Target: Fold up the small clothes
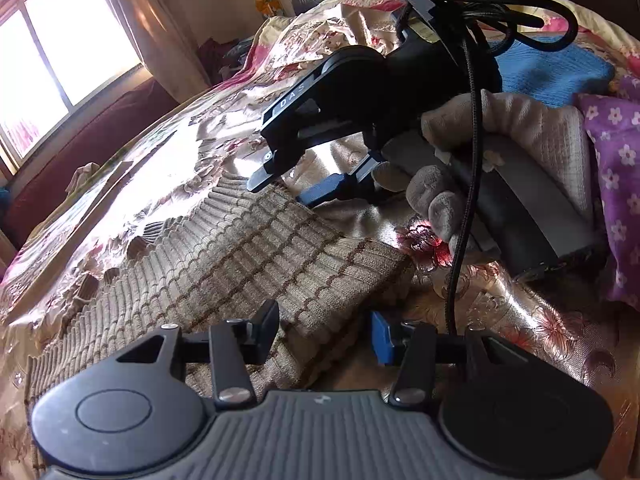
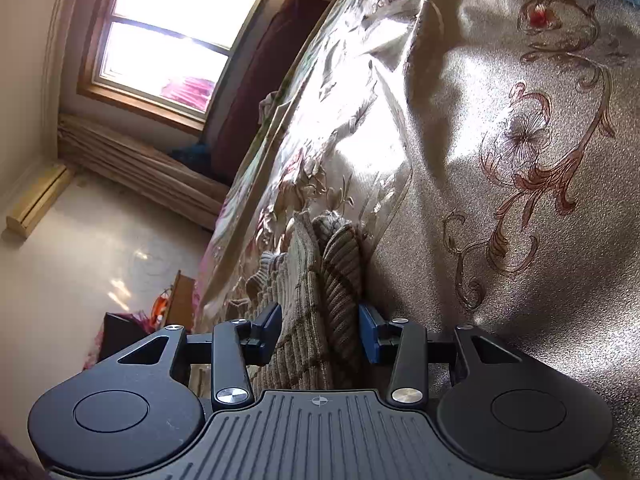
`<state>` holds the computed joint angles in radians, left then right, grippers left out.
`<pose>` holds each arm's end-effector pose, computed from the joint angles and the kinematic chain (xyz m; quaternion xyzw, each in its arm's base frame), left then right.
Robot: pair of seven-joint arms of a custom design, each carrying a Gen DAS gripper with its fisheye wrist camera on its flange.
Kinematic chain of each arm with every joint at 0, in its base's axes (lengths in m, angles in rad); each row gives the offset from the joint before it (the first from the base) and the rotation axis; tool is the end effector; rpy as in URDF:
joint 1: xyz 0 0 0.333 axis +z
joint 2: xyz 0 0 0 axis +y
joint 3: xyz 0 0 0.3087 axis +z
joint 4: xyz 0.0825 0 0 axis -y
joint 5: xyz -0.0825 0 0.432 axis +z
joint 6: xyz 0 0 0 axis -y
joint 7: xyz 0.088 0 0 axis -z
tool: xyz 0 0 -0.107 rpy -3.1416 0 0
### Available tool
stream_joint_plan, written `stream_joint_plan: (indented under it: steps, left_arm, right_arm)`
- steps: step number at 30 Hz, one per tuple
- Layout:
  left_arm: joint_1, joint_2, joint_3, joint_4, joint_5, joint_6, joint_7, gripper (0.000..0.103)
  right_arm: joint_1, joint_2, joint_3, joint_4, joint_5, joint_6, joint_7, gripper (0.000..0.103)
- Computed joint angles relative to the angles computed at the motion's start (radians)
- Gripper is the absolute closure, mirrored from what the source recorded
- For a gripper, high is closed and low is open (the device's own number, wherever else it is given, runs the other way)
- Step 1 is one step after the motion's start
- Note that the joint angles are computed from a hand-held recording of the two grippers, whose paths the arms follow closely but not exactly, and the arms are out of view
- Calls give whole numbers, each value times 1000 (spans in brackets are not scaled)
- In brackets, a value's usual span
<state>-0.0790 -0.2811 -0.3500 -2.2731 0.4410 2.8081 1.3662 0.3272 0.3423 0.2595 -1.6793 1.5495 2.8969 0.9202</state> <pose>0.4975 -0.2627 0.5258 -0.4195 0.8063 -0.2442 0.3381 0.6407 0.3317 0.4309 -0.5207 0.6532 0.1125 0.5381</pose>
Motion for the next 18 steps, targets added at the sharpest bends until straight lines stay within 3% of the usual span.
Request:
stream_joint_plan:
  steps: [3, 9, 14, 18]
  left_arm:
    - [24, 6, -19, 8, 45, -7, -44, 41]
    - [40, 58, -36, 46, 167, -8, -159, 40]
    - [-12, 51, 14, 48, 125, -27, -112, 41]
    - [-3, 31, 11, 29, 143, -9, -116, 41]
  right_arm:
    - [5, -8, -5, -12, -44, -1, 27, 62]
    - [0, 1, 11, -7, -146, 6, 78, 61]
    - [-31, 10, 39, 3, -132, -22, 68, 61]
    - [-42, 8, 39, 4, -82, -50, 46, 61]
